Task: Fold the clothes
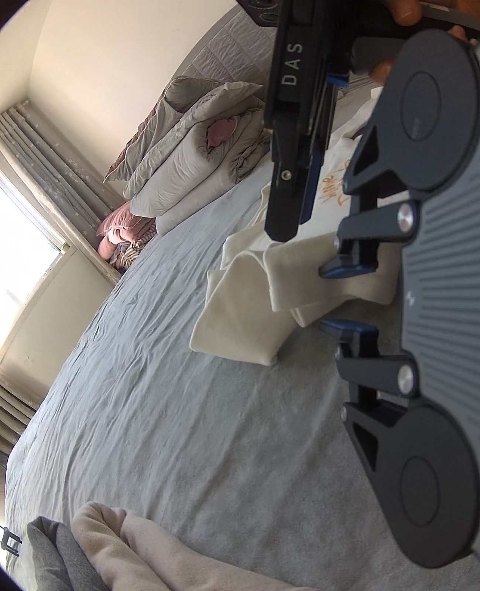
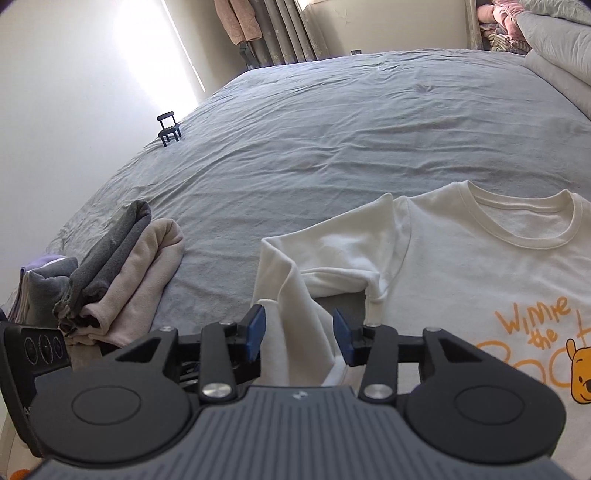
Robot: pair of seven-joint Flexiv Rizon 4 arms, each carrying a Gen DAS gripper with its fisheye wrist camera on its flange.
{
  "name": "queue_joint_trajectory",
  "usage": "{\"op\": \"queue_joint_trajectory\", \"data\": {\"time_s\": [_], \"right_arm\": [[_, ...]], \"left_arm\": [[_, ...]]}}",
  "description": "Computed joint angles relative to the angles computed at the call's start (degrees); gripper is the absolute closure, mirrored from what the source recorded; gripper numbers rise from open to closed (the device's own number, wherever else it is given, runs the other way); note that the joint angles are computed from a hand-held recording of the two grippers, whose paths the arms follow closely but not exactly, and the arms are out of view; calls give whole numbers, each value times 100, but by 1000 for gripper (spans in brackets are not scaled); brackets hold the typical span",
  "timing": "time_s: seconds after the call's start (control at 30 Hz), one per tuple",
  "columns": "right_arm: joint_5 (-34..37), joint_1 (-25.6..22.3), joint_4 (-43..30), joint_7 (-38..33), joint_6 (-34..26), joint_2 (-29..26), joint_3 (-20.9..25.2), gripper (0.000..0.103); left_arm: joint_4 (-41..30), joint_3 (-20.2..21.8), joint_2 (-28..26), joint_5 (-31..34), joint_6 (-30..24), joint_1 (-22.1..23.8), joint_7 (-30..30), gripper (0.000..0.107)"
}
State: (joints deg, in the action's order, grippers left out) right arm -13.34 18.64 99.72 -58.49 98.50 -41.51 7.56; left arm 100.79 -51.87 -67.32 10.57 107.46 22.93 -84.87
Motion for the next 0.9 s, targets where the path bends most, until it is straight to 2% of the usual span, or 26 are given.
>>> {"op": "queue_joint_trajectory", "data": {"time_s": [0.07, 0.1, 0.13, 0.17, 0.2, 0.27, 0.4, 0.53, 0.57, 0.6, 0.7, 0.8, 0.9], "right_arm": [[-20, -59, -139, 19, -158, -103, 99, 60], [-24, -75, -212, 29, -243, -156, 131, 67], [-32, -140, -276, 15, -322, -209, 211, 88], [-3, -274, -308, -8, -318, -256, 370, 93], [36, -428, -329, -30, -286, -303, 553, 93], [84, -896, -344, -136, -137, -416, 1113, 94], [-50, -2042, -431, -323, -17, -848, 2558, 94], [-188, -2521, -478, -193, 115, -1151, 3228, 94], [-252, -2598, -484, -152, 141, -1207, 3336, 94], [-308, -2604, -476, -107, 171, -1209, 3335, 94], [-457, -2545, -452, 45, 256, -1172, 3229, 94], [-624, -2482, -460, 187, 359, -1184, 3140, 94], [-855, -2447, -526, 307, 511, -1273, 3146, 90]], "left_arm": [[2, -107, -71, 98, -84, 77, 110, 83], [5, -150, -96, 120, -126, 105, 173, 82], [8, -168, -93, 111, -171, 115, 228, 79], [10, -186, -91, 96, -216, 124, 289, 72], [16, -220, -102, 78, -260, 145, 353, 65], [42, -375, -198, 28, -357, 244, 471, 57], [98, -737, -462, 18, -474, 417, 818, 56], [199, -905, -532, 15, -468, 482, 1141, 59], [225, -903, -508, 7, -443, 479, 1188, 63], [248, -859, -437, -29, -405, 458, 1194, 74], [342, -791, -242, -201, -366, 478, 1034, 93], [458, -898, -283, -197, -187, 622, 827, 101], [466, -843, -189, -110, 51, 643, 555, 102]]}}
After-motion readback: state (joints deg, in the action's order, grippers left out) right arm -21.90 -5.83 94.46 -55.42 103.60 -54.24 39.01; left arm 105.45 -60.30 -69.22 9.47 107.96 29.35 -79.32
